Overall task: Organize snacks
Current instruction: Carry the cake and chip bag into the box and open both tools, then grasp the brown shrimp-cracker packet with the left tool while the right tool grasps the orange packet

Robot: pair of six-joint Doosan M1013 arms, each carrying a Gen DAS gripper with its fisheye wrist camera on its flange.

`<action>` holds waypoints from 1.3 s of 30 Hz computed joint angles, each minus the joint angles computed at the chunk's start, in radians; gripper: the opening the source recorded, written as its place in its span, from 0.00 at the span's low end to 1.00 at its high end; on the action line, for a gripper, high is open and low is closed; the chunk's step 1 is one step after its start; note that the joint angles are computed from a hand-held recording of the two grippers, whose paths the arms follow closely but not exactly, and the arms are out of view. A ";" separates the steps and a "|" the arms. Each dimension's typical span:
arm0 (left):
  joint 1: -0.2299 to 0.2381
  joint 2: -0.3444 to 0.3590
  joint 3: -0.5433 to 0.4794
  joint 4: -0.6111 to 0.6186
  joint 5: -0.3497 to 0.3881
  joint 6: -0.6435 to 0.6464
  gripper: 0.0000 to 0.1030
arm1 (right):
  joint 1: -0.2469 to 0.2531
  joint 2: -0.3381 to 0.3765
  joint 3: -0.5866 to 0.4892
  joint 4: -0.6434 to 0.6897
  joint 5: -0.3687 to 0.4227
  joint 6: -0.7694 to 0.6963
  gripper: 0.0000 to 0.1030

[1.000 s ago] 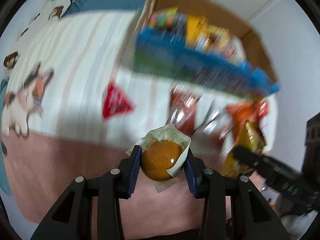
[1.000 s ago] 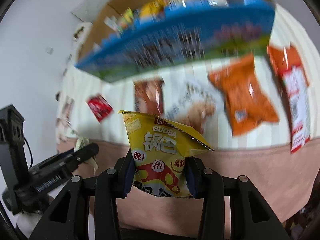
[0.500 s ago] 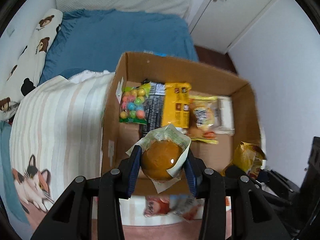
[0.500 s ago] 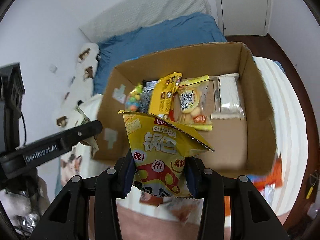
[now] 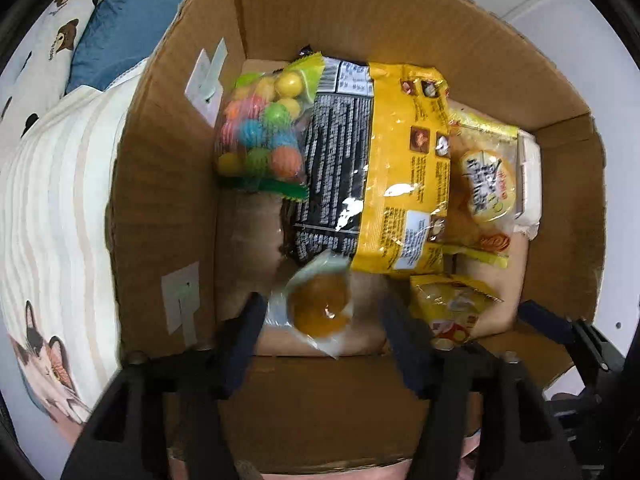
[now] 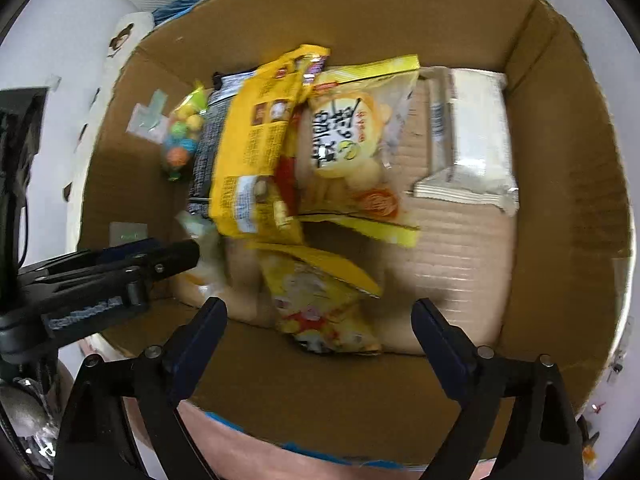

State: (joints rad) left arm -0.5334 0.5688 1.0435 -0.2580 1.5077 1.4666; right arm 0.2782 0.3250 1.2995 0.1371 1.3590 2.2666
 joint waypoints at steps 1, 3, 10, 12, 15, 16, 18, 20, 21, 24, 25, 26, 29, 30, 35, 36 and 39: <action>0.000 0.000 -0.001 -0.004 0.000 0.001 0.66 | -0.003 -0.004 0.006 0.002 -0.005 0.001 0.93; -0.004 -0.003 -0.006 -0.007 -0.001 0.010 0.75 | -0.003 -0.010 0.010 -0.014 -0.004 0.014 0.93; -0.022 -0.058 0.018 0.049 -0.097 0.007 0.87 | 0.018 -0.068 0.044 -0.133 -0.057 0.088 0.93; -0.027 -0.092 0.047 0.074 -0.158 0.002 0.87 | 0.037 -0.085 0.051 -0.200 -0.068 0.121 0.93; -0.033 -0.153 0.103 0.102 -0.244 0.000 0.87 | 0.063 -0.117 0.070 -0.275 -0.089 0.168 0.93; -0.034 -0.166 0.116 0.111 -0.262 -0.001 0.87 | 0.074 -0.128 0.077 -0.300 -0.096 0.184 0.93; -0.039 -0.206 0.159 0.132 -0.320 -0.008 0.87 | 0.089 -0.143 0.086 -0.333 -0.102 0.207 0.93; -0.047 -0.238 0.194 0.149 -0.356 -0.019 0.87 | 0.108 -0.166 0.097 -0.362 -0.110 0.233 0.93; -0.050 -0.252 0.210 0.153 -0.372 -0.024 0.87 | 0.114 -0.173 0.097 -0.371 -0.108 0.242 0.93; -0.062 -0.298 0.264 0.184 -0.416 -0.042 0.87 | 0.134 -0.197 0.109 -0.398 -0.117 0.276 0.93; -0.066 -0.308 0.278 0.196 -0.428 -0.049 0.87 | 0.141 -0.207 0.117 -0.405 -0.126 0.292 0.93; -0.072 -0.325 0.299 0.211 -0.442 -0.055 0.87 | 0.149 -0.214 0.122 -0.411 -0.130 0.303 0.93; -0.081 -0.356 0.349 0.230 -0.451 -0.075 0.87 | 0.166 -0.236 0.147 -0.413 -0.139 0.335 0.93; -0.083 -0.362 0.366 0.228 -0.451 -0.077 0.87 | 0.169 -0.241 0.156 -0.410 -0.141 0.340 0.93; -0.085 -0.341 0.411 0.197 -0.382 -0.071 0.87 | 0.178 -0.264 0.241 -0.352 -0.167 0.378 0.92; -0.085 -0.329 0.417 0.190 -0.365 -0.070 0.87 | 0.175 -0.268 0.260 -0.332 -0.177 0.383 0.91; -0.092 -0.295 0.427 0.177 -0.327 -0.063 0.87 | 0.169 -0.261 0.308 -0.291 -0.179 0.389 0.85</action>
State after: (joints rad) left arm -0.6251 0.2738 1.4707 -0.0805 1.1809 1.4032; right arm 0.4469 0.0637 1.6077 -0.1542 1.1799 2.6557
